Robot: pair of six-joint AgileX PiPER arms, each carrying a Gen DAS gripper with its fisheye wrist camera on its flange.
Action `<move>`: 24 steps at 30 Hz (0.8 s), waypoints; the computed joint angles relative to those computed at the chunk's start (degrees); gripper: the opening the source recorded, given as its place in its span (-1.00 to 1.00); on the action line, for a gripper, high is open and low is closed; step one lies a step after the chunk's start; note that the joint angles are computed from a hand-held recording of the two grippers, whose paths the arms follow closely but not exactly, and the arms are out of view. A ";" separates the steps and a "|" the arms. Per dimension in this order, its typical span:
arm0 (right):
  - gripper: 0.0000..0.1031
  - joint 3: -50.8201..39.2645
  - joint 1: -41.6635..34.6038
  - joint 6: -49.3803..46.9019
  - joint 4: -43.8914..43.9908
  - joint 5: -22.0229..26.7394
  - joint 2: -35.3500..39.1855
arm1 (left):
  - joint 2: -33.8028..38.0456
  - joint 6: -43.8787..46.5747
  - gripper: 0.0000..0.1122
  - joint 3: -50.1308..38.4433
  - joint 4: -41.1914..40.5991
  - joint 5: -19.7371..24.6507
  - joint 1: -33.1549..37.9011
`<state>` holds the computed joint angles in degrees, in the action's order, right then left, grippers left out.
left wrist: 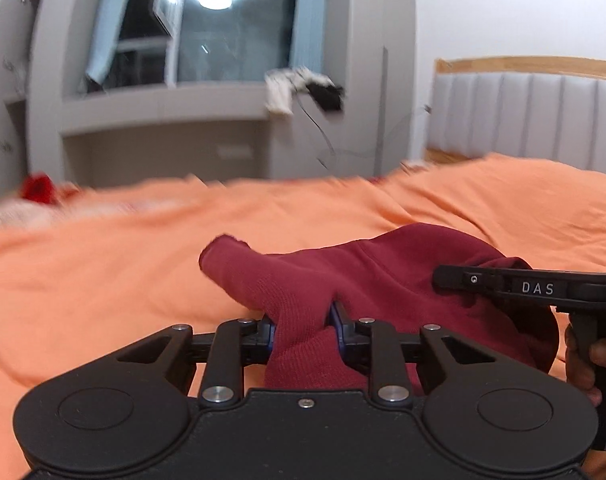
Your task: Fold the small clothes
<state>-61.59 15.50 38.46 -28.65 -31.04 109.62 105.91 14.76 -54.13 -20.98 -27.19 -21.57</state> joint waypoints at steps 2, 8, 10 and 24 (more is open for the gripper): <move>-0.50 -4.95 1.43 -0.29 -0.15 1.19 3.06 | 0.19 2.97 -0.51 0.47 -2.15 -3.42 0.61; -0.50 -17.54 4.25 7.27 -8.56 10.91 10.66 | 3.16 5.56 -0.50 -2.84 -6.77 -0.74 3.90; -0.49 -19.09 4.15 12.15 -13.21 13.66 11.71 | 4.09 6.05 -0.48 -5.00 -8.67 4.16 4.87; 0.12 -14.22 4.24 7.29 -5.37 14.45 9.43 | 3.20 16.04 0.36 -4.26 -24.65 7.41 6.64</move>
